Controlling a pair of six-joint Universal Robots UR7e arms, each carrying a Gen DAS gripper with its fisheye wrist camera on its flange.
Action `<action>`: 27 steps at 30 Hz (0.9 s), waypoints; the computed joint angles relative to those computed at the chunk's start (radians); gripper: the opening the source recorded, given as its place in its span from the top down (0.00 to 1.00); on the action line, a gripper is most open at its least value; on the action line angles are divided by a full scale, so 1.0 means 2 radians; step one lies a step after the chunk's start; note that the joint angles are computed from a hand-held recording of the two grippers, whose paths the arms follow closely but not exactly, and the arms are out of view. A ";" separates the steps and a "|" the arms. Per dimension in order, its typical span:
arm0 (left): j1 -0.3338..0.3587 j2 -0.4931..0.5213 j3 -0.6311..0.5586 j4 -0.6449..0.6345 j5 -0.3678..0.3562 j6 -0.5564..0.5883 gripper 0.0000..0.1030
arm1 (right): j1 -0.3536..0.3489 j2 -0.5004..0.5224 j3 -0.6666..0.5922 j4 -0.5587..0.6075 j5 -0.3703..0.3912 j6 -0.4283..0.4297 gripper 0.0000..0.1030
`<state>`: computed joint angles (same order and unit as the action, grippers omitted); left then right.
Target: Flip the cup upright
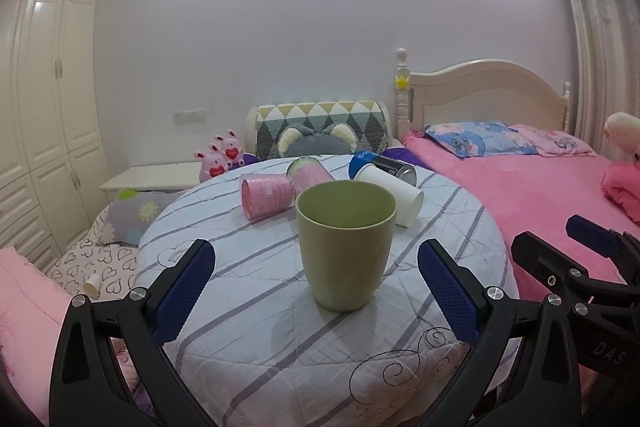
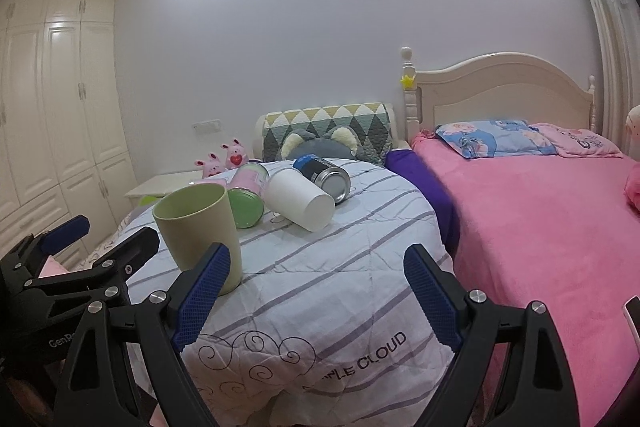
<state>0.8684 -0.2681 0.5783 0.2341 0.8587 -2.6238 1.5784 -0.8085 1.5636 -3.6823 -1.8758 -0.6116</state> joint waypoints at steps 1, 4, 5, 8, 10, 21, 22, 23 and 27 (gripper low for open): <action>0.000 -0.001 0.002 -0.002 -0.001 0.000 0.00 | 0.000 0.000 0.000 0.000 0.001 -0.001 0.13; -0.001 -0.004 0.007 -0.010 -0.003 0.002 0.00 | 0.001 0.003 -0.005 0.000 -0.002 -0.008 0.13; -0.001 -0.006 0.011 -0.013 -0.003 0.003 0.00 | 0.002 0.003 -0.005 0.000 -0.002 -0.008 0.13; -0.001 -0.010 0.019 -0.024 -0.005 0.004 0.00 | 0.002 0.003 -0.006 0.001 0.000 -0.010 0.13; -0.001 -0.011 0.021 -0.029 -0.004 0.007 0.00 | 0.002 0.004 -0.007 0.000 -0.002 -0.014 0.13; -0.001 -0.017 0.032 -0.040 -0.009 0.008 0.00 | 0.006 0.003 -0.005 -0.002 -0.007 -0.022 0.13; -0.001 -0.018 0.033 -0.040 -0.008 0.008 0.00 | 0.006 0.003 -0.005 -0.001 -0.007 -0.022 0.13; 0.000 -0.020 0.037 -0.042 -0.004 0.009 0.00 | 0.006 0.003 -0.005 -0.002 -0.008 -0.023 0.13; -0.001 -0.022 0.043 -0.050 -0.002 0.016 0.00 | 0.006 0.003 -0.005 -0.001 -0.010 -0.023 0.13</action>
